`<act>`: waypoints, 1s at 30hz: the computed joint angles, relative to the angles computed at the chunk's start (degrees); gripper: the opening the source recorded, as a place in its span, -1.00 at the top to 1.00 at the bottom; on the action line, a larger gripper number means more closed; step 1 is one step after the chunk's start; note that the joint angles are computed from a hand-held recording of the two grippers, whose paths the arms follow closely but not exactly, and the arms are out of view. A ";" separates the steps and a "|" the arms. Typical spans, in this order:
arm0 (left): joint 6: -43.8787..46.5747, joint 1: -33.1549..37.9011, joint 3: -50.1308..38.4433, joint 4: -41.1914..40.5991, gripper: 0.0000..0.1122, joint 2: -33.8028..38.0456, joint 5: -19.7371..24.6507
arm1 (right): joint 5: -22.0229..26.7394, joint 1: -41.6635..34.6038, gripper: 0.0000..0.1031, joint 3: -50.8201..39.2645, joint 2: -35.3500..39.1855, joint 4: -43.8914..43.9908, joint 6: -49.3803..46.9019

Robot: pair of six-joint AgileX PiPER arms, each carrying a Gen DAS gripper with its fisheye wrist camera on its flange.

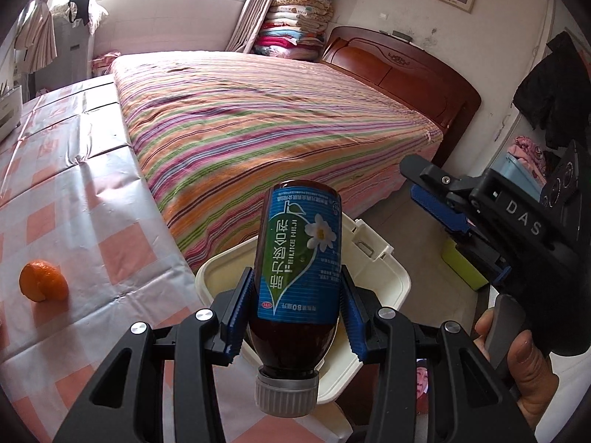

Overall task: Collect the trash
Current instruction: 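Carry the bottle and tube over the cream bin and open both grippers, then return both tools to the orange peel and white hat on the table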

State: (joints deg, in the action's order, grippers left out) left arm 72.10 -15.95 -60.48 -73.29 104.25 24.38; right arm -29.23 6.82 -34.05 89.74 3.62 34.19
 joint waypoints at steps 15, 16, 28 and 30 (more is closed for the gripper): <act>1.14 -3.93 0.89 -1.60 -0.23 0.16 -6.11 | -5.89 1.70 0.07 1.75 1.40 2.48 -0.39; 2.89 -2.84 1.94 -3.98 -0.23 -0.94 -6.15 | -6.01 2.12 0.05 1.70 1.53 2.80 -0.64; 12.14 14.52 7.96 -14.48 -0.37 -9.22 -4.93 | 0.14 15.76 -0.08 -10.19 9.70 15.03 -13.55; 10.30 17.83 7.61 -12.06 -0.37 -8.86 -4.17 | 1.57 16.95 -0.08 -11.96 11.04 15.24 -14.44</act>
State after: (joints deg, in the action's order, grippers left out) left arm 82.40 1.88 -52.88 -85.35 95.39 20.21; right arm -27.66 23.77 -46.02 100.78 18.86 19.75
